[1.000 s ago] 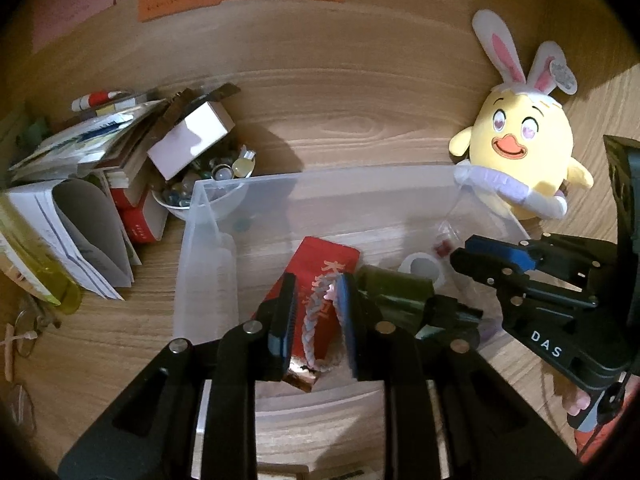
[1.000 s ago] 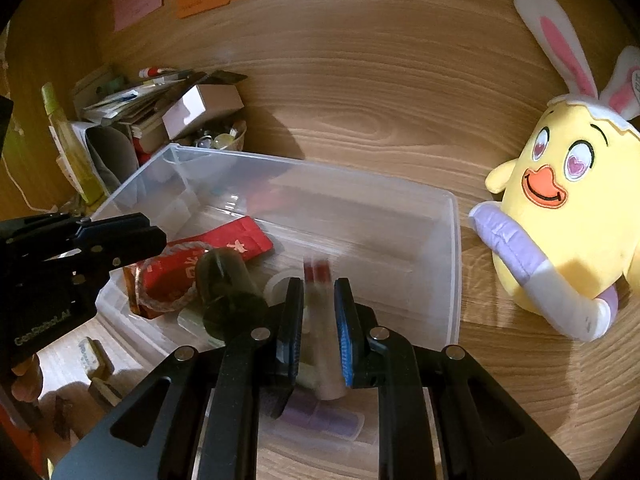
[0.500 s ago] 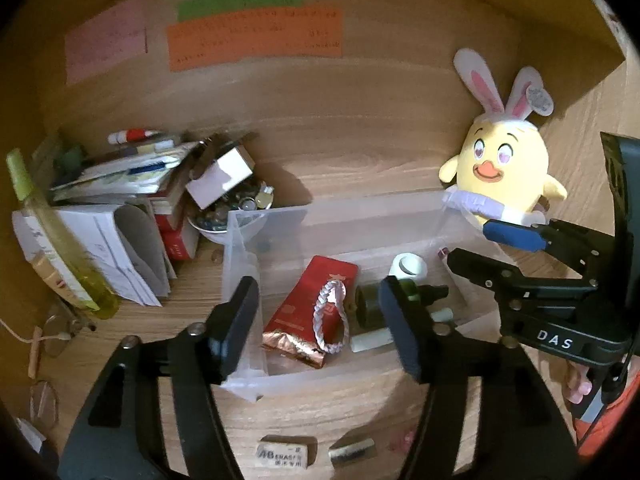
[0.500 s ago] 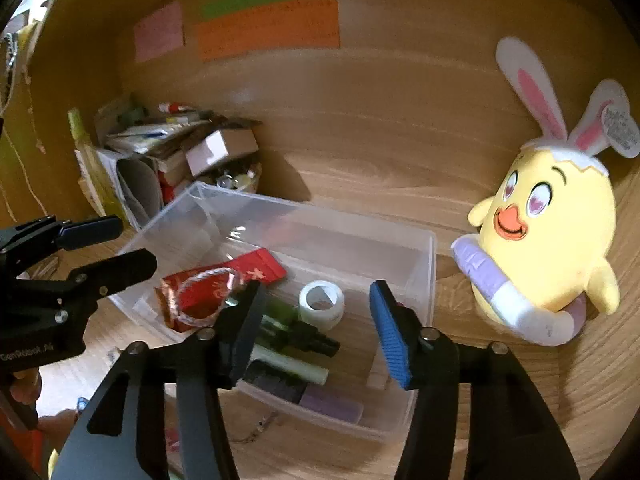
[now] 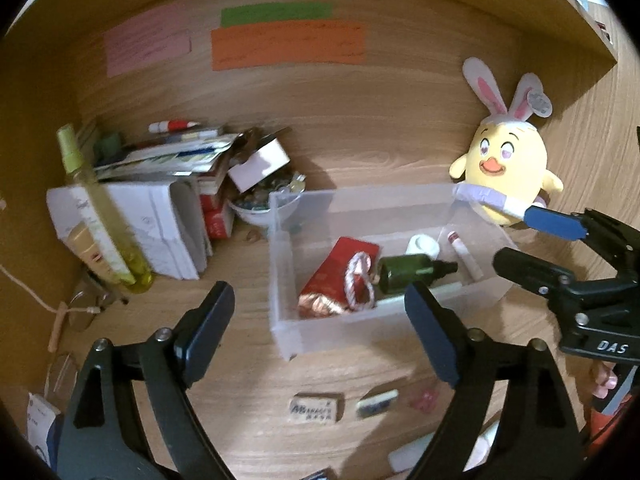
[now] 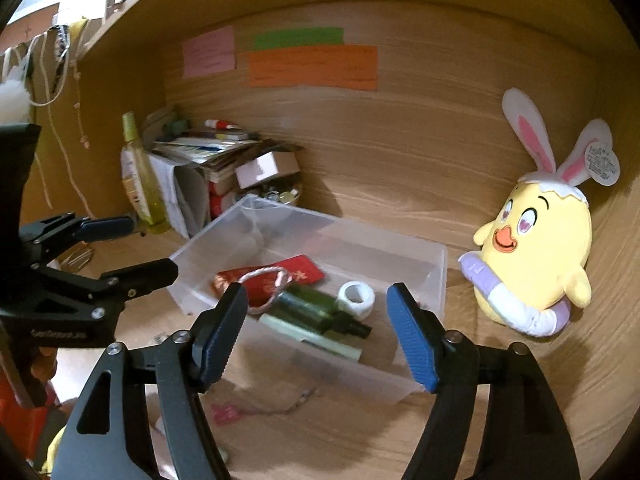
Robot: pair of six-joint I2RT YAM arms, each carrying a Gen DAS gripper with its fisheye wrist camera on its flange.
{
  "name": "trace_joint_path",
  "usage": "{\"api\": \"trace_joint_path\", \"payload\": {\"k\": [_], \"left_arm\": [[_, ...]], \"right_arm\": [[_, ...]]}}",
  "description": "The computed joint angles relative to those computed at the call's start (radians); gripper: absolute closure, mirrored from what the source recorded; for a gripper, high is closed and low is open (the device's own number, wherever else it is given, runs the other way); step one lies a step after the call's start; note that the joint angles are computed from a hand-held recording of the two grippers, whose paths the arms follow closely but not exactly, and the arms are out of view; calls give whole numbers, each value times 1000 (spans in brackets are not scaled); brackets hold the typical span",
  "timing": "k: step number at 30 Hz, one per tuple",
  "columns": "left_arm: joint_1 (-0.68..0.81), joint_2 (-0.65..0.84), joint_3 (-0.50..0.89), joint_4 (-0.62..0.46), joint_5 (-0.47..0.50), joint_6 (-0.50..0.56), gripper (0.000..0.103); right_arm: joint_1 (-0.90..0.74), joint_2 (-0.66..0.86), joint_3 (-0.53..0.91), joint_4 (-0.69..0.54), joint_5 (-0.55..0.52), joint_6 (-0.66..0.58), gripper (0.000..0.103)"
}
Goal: Organize objects
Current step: 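Open both grippers to release the rope loop and tube in the box, then grasp the white eraser with the left gripper while the right gripper grasps a small grey block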
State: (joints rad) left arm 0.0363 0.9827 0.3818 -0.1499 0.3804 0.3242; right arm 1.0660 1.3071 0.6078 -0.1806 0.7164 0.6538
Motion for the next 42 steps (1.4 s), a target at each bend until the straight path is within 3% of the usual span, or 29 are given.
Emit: {"api": "trace_joint_path", "payload": {"k": [12,21,36,42], "left_arm": [[243,82,-28,-55,119,175,15],[330,212,-58,2,127,259,15],[419,359,-65,47,120,391,15],[425,377,-64,36,128,428,15]], "right_arm": [[82,121,10,25,-30,108,34],[75,257,34,106,-127,126,34],[28,542,196,159,-341,67,34],[38,578,223,144,-334,66,57]]}}
